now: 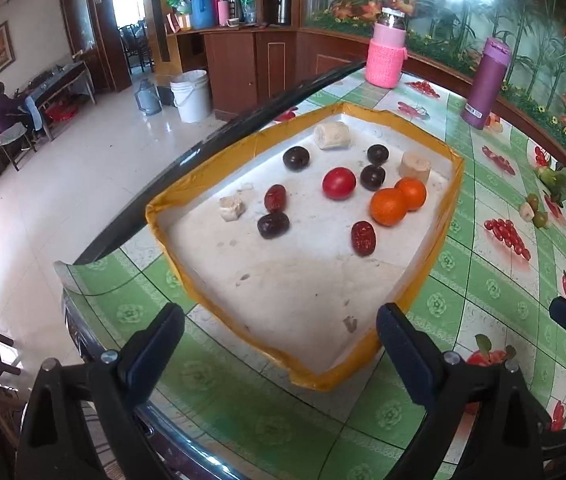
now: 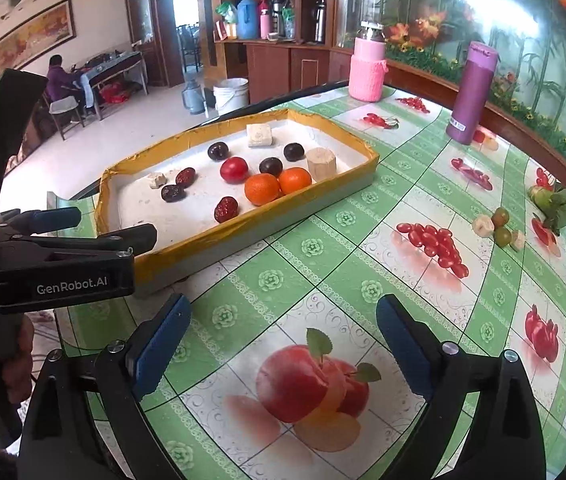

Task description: Organize fruits

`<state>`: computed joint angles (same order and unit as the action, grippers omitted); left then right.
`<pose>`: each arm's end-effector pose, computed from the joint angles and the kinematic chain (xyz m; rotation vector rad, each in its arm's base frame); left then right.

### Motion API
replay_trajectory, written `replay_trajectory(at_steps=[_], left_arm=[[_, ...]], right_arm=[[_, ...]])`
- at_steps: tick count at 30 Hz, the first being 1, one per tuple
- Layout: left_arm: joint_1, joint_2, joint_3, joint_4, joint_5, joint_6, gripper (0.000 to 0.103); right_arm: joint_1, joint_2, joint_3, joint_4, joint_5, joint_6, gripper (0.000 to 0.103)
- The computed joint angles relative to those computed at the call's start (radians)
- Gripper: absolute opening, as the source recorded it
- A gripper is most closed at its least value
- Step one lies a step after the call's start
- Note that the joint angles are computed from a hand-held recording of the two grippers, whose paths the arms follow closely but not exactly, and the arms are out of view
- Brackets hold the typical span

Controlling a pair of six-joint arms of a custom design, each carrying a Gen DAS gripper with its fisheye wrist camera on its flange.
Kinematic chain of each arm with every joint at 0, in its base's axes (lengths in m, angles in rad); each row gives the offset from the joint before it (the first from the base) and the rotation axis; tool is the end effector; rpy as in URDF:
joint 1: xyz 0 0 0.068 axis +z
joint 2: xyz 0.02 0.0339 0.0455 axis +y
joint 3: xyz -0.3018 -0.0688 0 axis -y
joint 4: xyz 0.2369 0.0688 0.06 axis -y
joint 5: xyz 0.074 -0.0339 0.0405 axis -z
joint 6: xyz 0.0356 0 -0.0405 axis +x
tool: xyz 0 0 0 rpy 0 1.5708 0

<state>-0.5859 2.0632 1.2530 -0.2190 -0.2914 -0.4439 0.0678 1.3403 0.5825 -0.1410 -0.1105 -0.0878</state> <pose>0.3599 -0.2266 0.1566 0.0767 2.5325 -0.0228 0.2317 0.0197 0.2025 -0.2391 2.4547 0.1278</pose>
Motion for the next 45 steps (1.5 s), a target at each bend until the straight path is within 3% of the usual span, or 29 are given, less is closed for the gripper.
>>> replay_trajectory(at_steps=[11, 17, 23, 27, 31, 45], left_arm=[[-0.038, -0.051, -0.124, 0.142, -0.161, 0.078, 0.103], [-0.03, -0.058, -0.153, 0.152, -0.26, 0.063, 0.103], [0.008, -0.064, -0.198, 0.202, -0.15, 0.049, 0.103], [-0.005, -0.068, -0.234, 0.256, -0.186, 0.064, 0.103], [0.008, -0.091, -0.28, 0.313, -0.156, 0.088, 0.103], [0.036, -0.108, -0.32, 0.376, -0.138, 0.138, 0.103]], right_arm=[[0.078, -0.01, -0.006, -0.005, 0.088, 0.045, 0.095], [0.105, -0.03, -0.024, 0.015, 0.12, 0.093, 0.095], [0.167, -0.051, -0.058, 0.063, 0.181, 0.161, 0.095], [0.221, -0.043, -0.062, 0.078, 0.231, 0.199, 0.095], [0.258, -0.054, -0.072, 0.096, 0.267, 0.21, 0.095], [0.271, -0.025, -0.064, 0.085, 0.277, 0.224, 0.095]])
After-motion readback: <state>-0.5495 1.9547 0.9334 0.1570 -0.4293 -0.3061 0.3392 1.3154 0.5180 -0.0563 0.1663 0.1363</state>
